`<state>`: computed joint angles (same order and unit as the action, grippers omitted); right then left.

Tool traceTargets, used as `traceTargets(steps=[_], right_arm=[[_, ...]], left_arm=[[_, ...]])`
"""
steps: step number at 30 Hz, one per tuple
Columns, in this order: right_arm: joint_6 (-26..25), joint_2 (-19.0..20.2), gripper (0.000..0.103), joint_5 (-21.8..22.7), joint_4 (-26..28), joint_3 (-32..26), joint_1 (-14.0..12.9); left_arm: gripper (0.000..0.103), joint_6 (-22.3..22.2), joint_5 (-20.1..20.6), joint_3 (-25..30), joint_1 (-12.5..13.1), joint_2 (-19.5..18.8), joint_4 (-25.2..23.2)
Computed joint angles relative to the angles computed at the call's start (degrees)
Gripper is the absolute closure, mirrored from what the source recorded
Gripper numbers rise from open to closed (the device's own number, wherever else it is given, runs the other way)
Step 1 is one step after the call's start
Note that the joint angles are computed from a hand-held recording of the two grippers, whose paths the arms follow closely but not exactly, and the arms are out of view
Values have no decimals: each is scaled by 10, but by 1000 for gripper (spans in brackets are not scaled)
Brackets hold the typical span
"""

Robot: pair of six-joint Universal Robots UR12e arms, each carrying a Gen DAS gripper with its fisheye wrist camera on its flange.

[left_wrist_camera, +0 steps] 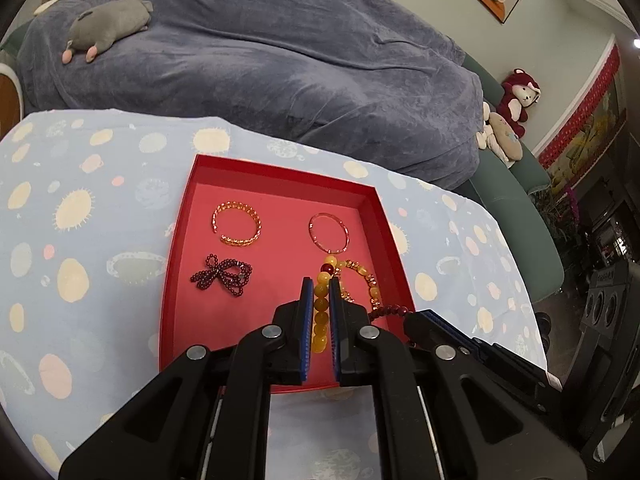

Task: Organize jewelry
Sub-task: 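Carry both bracelets into the red box and open both tools, then lift both tools out of the red box toward the black bracelet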

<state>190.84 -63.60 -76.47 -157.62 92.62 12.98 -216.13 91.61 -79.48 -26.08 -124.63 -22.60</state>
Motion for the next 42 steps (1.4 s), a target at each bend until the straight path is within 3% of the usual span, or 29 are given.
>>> traceTargets(steps=[6,17,18,21,23,42], right_arm=[[-10,20,95,-22,34,-7,4],[-22,26,94,-58,40,-5,2],[-25,25,93,-66,34,-4,4],[-32,22,77,-82,21,0,8],[-31,19,69,-83,13,3,9],[-10,-29,69,-76,4,61,2]], left_arm=[[96,11,29,2,2,-14,-59],[95,-14,67,-19,4,-10,-82],[94,-19,77,-20,3,-10,-82],[76,-26,85,-25,1,-7,-78],[71,-23,92,-29,-1,-5,-69],[69,-25,104,-67,-20,29,-47]])
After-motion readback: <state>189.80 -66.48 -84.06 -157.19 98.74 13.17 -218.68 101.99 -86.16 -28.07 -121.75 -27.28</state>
